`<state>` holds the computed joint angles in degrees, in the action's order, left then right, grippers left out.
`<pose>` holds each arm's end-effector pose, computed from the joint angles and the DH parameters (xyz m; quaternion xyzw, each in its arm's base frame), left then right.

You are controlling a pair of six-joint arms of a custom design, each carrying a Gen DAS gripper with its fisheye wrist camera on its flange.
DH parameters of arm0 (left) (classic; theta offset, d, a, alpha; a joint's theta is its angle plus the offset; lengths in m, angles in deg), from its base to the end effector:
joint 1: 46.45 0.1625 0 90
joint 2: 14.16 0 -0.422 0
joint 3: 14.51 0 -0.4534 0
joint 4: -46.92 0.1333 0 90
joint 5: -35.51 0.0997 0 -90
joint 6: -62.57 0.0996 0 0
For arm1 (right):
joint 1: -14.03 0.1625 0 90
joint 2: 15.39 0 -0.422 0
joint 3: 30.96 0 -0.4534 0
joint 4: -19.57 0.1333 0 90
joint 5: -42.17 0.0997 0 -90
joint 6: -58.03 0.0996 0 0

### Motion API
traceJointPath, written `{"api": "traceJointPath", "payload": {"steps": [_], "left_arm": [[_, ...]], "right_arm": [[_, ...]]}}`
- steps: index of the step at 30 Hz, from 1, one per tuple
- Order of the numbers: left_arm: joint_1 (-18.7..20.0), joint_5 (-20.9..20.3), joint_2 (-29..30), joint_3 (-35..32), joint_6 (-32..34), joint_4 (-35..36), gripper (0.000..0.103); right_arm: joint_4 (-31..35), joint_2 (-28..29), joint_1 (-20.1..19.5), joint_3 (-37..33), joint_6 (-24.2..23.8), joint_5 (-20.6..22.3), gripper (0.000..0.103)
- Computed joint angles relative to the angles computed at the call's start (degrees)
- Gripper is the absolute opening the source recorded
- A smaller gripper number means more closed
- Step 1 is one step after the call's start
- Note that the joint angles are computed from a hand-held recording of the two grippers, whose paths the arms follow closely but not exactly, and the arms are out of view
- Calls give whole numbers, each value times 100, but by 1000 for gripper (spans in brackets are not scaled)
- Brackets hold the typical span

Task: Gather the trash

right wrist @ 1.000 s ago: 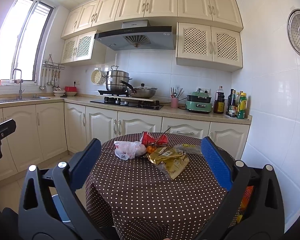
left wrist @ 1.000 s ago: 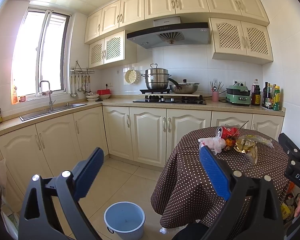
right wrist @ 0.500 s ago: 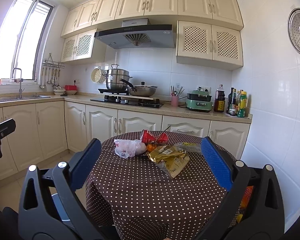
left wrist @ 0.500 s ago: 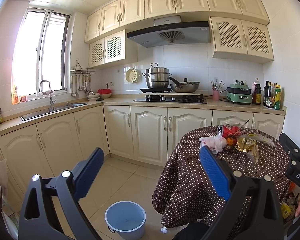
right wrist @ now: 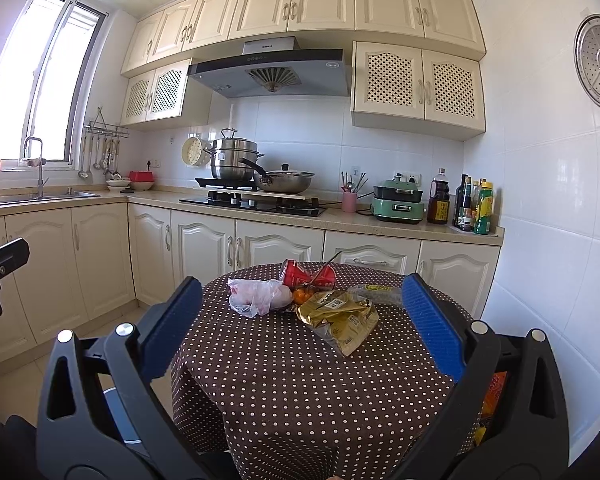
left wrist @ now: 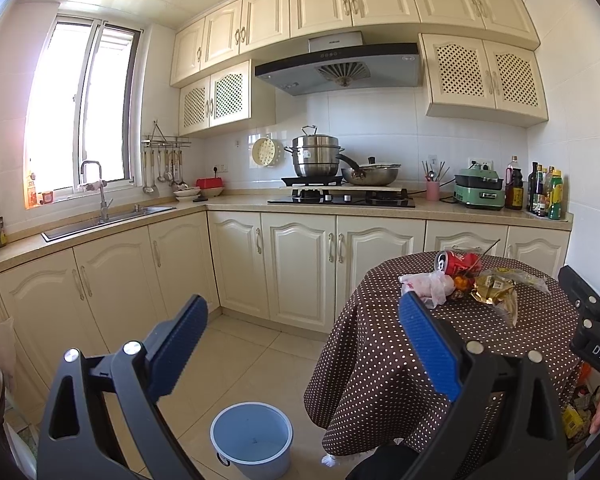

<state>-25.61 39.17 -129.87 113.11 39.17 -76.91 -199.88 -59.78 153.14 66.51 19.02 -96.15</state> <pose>-0.2450 -0.3422 0.4923 0.1334 0.6728 -0.6074 0.4009 0.5388 -0.3887 0.1765 0.3169 -0.6913 0.5902 0.2708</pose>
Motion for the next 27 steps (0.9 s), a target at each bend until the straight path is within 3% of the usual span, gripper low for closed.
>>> {"api": "traceJointPath", "payload": {"steps": [12,15,27], "left_arm": [[7,-1,66,16,315,-393,95],[2,6,118,47,625,-788,95],[58,-26,205,-14,717,-886,95]], "right_arm": [[203,-14,9,-59,104,-24,98],[230,-10,12,-67,119,-19,98],[414,6,-28,-121,240,2,98]]}}
